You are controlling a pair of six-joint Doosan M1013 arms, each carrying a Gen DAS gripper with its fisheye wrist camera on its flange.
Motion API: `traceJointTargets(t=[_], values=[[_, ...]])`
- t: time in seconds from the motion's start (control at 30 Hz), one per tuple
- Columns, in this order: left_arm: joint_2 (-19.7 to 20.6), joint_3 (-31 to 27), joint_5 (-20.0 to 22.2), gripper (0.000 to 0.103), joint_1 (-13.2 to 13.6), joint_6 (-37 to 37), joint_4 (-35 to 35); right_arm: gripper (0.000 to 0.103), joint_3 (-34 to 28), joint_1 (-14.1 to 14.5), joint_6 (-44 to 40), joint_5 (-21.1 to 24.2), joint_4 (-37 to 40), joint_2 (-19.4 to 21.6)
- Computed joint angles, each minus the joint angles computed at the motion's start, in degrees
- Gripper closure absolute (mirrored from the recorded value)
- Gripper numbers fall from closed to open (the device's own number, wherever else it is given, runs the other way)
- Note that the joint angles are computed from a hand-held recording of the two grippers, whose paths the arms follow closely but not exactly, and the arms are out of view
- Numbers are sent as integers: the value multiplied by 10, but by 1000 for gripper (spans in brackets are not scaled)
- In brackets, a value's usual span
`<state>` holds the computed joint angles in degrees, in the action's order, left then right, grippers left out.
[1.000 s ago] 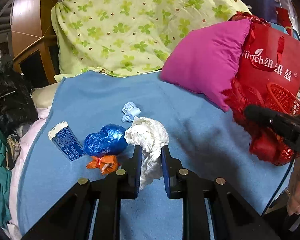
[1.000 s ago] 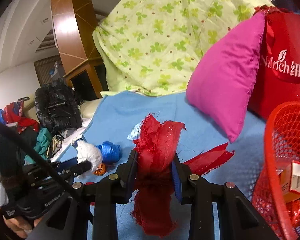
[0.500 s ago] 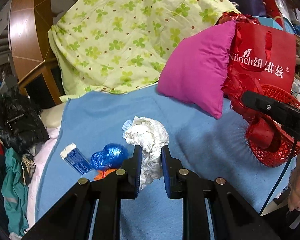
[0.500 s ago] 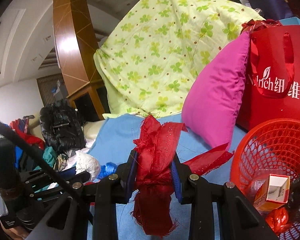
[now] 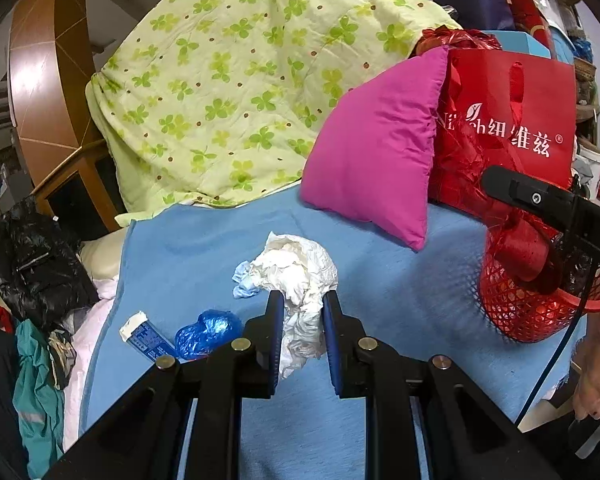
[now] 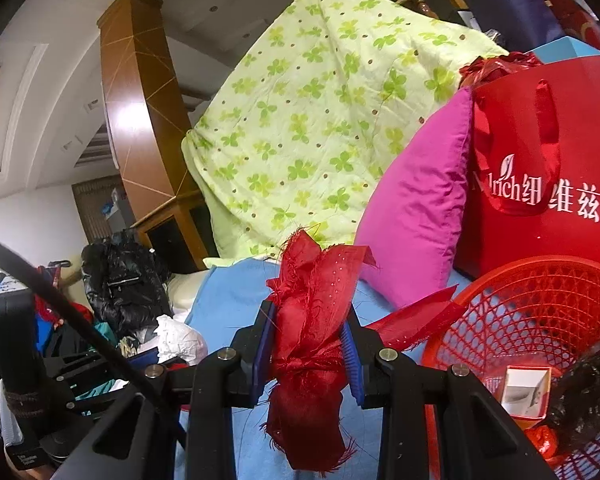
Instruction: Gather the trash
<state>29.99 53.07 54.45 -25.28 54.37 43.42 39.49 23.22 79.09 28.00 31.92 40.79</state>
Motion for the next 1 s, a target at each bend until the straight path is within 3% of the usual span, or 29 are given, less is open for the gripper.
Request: traceJointTargets(t=[1.0], values=[[28,-59,4,82,-21,59,-9,69,69,-24,-8,-68,43,-40]])
